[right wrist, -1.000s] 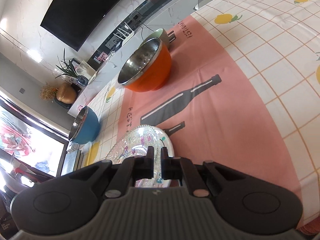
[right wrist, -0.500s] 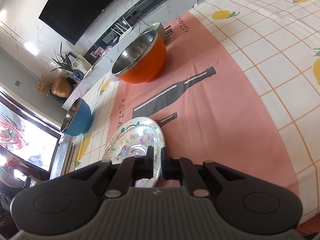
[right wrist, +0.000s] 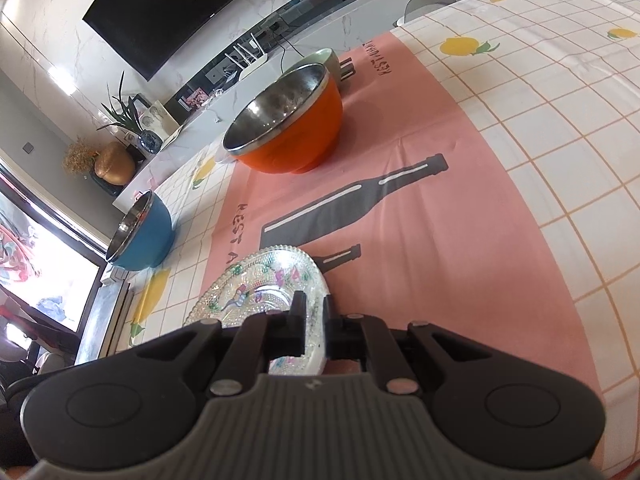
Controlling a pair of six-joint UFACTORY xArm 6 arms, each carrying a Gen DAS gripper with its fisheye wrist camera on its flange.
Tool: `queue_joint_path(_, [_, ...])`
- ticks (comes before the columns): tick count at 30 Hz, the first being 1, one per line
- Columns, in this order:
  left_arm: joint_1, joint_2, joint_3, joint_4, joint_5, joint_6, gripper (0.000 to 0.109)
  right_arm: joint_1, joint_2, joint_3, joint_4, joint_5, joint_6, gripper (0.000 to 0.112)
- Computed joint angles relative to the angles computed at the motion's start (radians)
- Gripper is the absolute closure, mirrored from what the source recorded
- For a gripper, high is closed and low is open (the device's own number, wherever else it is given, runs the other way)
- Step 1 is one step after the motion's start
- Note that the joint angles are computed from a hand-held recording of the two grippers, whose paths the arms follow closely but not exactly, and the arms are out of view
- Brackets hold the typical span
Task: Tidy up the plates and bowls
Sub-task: 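Lower the glass plate onto the white Fruity plate and open the right gripper, then withdraw the right gripper from the stacked plates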
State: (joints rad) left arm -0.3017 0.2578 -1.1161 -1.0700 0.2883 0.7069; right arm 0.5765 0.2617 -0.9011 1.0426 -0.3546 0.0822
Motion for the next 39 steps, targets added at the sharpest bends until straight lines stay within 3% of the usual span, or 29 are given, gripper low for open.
queue_joint_path(9, [-0.018,0.012,-0.006,0.029,-0.031,0.014,0.098,0.014,0.048,-0.112,0.286,0.004,-0.325,0.105])
queue_joint_path(13, [-0.021,0.012,-0.005,0.031,-0.039,0.023,0.098,0.011,0.045,-0.086,0.214,-0.001,-0.252,0.104])
queue_joint_path(21, [-0.026,0.011,-0.001,0.081,-0.046,0.018,0.097,0.016,0.051,-0.094,0.231,-0.008,-0.276,0.104])
queue_joint_path(27, [-0.020,0.001,0.000,0.093,-0.041,0.030,0.080,0.027,0.057,-0.135,0.357,-0.015,-0.416,0.099])
queue_joint_path(29, [-0.017,-0.007,0.000,0.042,-0.044,0.087,0.080,0.030,0.059,-0.155,0.431,-0.016,-0.495,0.094])
queue_joint_path(33, [-0.010,-0.012,-0.009,-0.076,-0.052,0.205,0.077,0.035,0.041,-0.133,0.446,-0.020,-0.501,0.091])
queue_joint_path(39, [0.021,0.018,-0.035,-0.059,-0.005,0.148,0.076,0.054,0.004,-0.082,0.419,-0.033,-0.459,0.089])
